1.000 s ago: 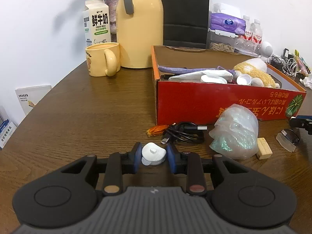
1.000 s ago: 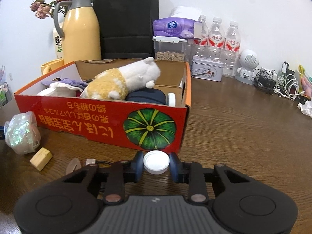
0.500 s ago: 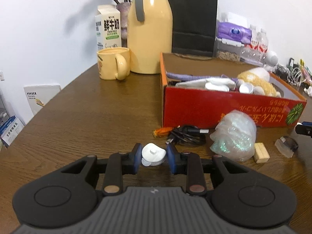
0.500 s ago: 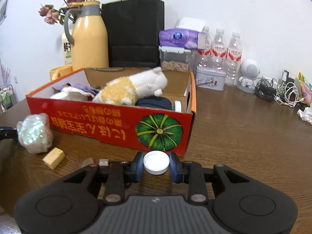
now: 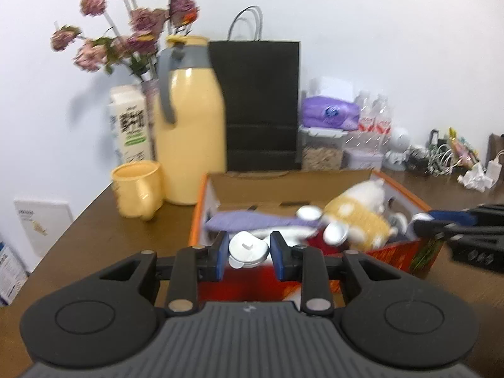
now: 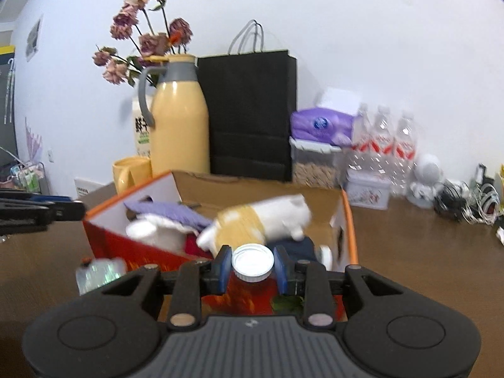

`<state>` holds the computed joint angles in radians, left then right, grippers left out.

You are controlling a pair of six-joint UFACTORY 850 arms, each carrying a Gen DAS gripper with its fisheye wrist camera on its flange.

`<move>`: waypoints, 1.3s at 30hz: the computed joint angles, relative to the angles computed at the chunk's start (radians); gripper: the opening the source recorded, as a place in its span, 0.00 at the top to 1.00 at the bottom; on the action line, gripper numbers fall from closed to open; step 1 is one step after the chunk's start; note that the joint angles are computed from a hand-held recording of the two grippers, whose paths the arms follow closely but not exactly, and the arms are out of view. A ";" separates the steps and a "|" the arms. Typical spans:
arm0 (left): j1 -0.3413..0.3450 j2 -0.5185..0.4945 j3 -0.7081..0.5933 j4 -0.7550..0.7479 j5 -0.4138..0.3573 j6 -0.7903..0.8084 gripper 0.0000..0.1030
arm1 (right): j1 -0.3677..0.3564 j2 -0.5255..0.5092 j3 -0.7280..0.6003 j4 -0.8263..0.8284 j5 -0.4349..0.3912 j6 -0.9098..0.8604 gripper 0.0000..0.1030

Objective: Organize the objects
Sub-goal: 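Carry the small cap and white piece over the cardboard box with both tools, then lower both items into the cardboard box and open both tools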

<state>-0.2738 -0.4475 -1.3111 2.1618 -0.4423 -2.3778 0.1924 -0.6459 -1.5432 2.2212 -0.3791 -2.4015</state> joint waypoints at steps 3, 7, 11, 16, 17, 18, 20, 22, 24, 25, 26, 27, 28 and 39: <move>-0.001 -0.036 -0.062 0.011 0.022 -0.011 0.72 | 0.015 -0.028 -0.053 -0.027 0.010 0.035 0.73; 0.002 -0.086 -0.141 -0.018 0.041 0.015 0.72 | 0.030 -0.072 -0.133 -0.070 0.032 0.099 0.73; 0.011 -0.141 -0.229 -0.093 0.063 0.079 0.72 | 0.041 -0.123 -0.223 -0.121 0.057 0.169 0.73; 0.023 -0.203 -0.324 -0.171 0.077 0.113 0.72 | 0.053 -0.190 -0.334 -0.192 0.096 0.262 0.73; 0.025 -0.215 -0.343 -0.185 0.080 0.112 0.72 | 0.053 -0.204 -0.356 -0.217 0.102 0.294 0.73; 0.028 -0.224 -0.360 -0.201 0.087 0.121 0.72 | 0.054 -0.219 -0.381 -0.242 0.107 0.327 0.73; 0.031 -0.240 -0.382 -0.205 0.087 0.121 0.72 | 0.057 -0.245 -0.422 -0.258 0.119 0.357 0.74; 0.032 -0.255 -0.400 -0.225 0.081 0.146 0.72 | 0.059 -0.268 -0.456 -0.236 0.128 0.349 0.73; 0.038 -0.268 -0.409 -0.236 0.100 0.158 0.72 | 0.059 -0.285 -0.479 -0.281 0.130 0.390 0.74; 0.040 -0.278 -0.421 -0.287 0.104 0.213 0.72 | 0.059 -0.292 -0.485 -0.327 0.130 0.431 0.73; 0.040 -0.289 -0.435 -0.350 0.100 0.278 0.72 | 0.059 -0.298 -0.491 -0.375 0.131 0.473 0.74; 0.040 -0.301 -0.449 -0.412 0.096 0.344 0.72 | 0.058 -0.307 -0.501 -0.429 0.132 0.522 0.74; 0.040 -0.307 -0.454 -0.437 0.096 0.372 0.72 | 0.058 -0.310 -0.500 -0.447 0.132 0.538 0.74; 0.023 -0.301 -0.428 -0.392 0.017 0.337 0.16 | 0.056 -0.322 -0.511 -0.539 0.160 0.656 0.46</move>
<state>-0.2511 -0.7485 -1.7393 1.7697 -0.4255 -2.0405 0.2479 -0.9679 -2.0540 1.6820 -0.2187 -1.7453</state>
